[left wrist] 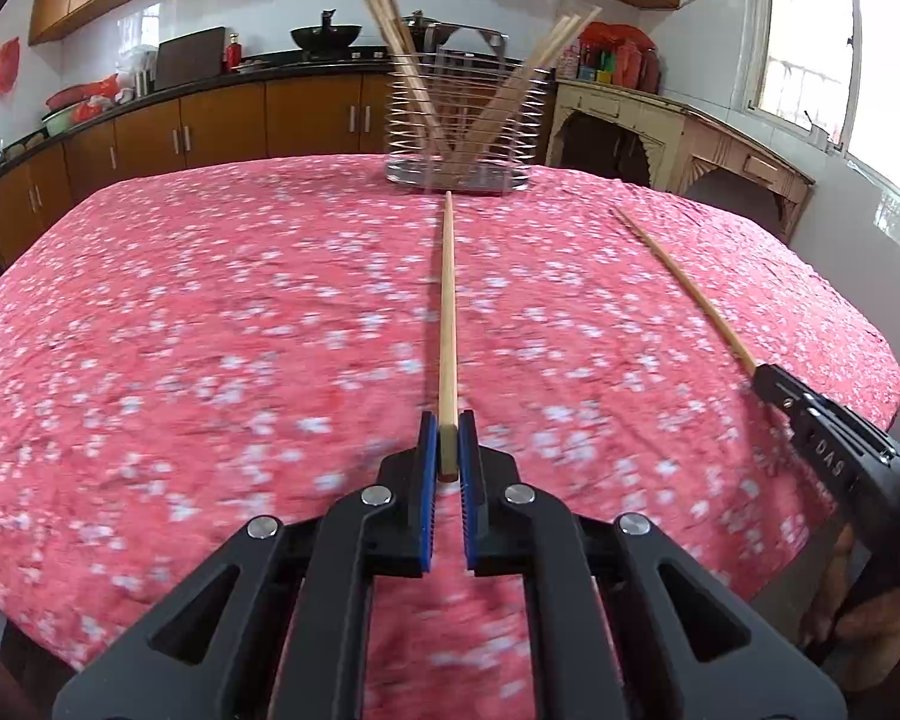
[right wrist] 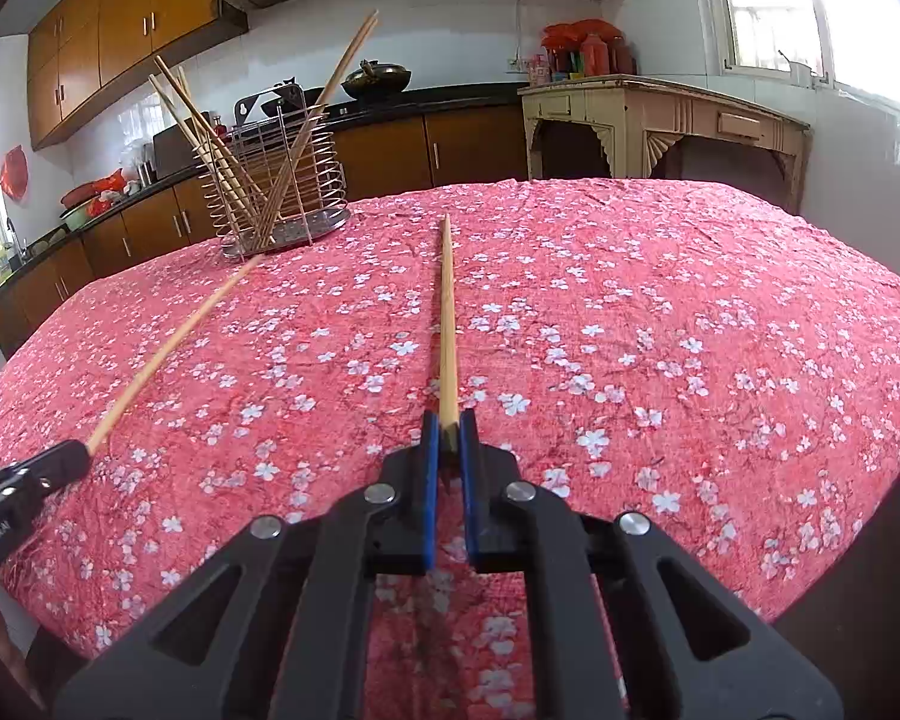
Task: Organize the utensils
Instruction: 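Close the right tool on a chopstick while the left tool grasps the last one, then lift the held chopsticks with both tools and carry them over the wire holder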
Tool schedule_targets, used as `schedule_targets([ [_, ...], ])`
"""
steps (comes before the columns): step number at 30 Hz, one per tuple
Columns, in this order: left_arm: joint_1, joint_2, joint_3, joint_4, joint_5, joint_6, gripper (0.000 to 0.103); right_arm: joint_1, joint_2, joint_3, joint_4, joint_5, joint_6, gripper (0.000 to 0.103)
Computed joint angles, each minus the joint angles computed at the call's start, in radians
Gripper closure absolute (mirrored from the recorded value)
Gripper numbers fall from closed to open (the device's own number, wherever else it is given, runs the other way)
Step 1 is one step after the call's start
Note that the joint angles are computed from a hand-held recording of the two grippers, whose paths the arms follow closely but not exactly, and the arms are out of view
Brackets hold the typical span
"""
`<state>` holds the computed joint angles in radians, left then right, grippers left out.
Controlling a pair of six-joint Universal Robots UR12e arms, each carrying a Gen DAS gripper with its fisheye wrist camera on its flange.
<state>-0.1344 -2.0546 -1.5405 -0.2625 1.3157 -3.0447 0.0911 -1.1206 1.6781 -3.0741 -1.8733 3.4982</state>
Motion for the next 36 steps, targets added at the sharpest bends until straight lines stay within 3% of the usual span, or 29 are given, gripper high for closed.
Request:
schedule_targets([
  [5, 0.022, 0.006, -0.001, -0.018, -0.005, -0.006, 0.096, 0.000, 0.000, 0.002, -0.004, -0.004, 0.001, 0.095],
  [20, 0.008, 0.014, -0.024, 0.026, 0.042, -0.004, 0.089, 0.001, 0.002, 0.001, -0.006, -0.012, -0.011, 0.095],
  [22, 0.011, 0.013, -0.020, 0.013, 0.021, 0.003, 0.095, -0.001, 0.000, 0.002, -0.005, -0.006, -0.016, 0.095],
  [25, 0.022, 0.016, -0.011, -0.009, -0.006, 0.006, 0.095, -0.006, -0.005, 0.001, -0.009, 0.000, -0.014, 0.095],
  [36, 0.058, 0.033, 0.023, 0.093, -0.016, 0.015, 0.096, -0.020, -0.035, -0.024, -0.114, -0.016, -0.070, 0.095],
])
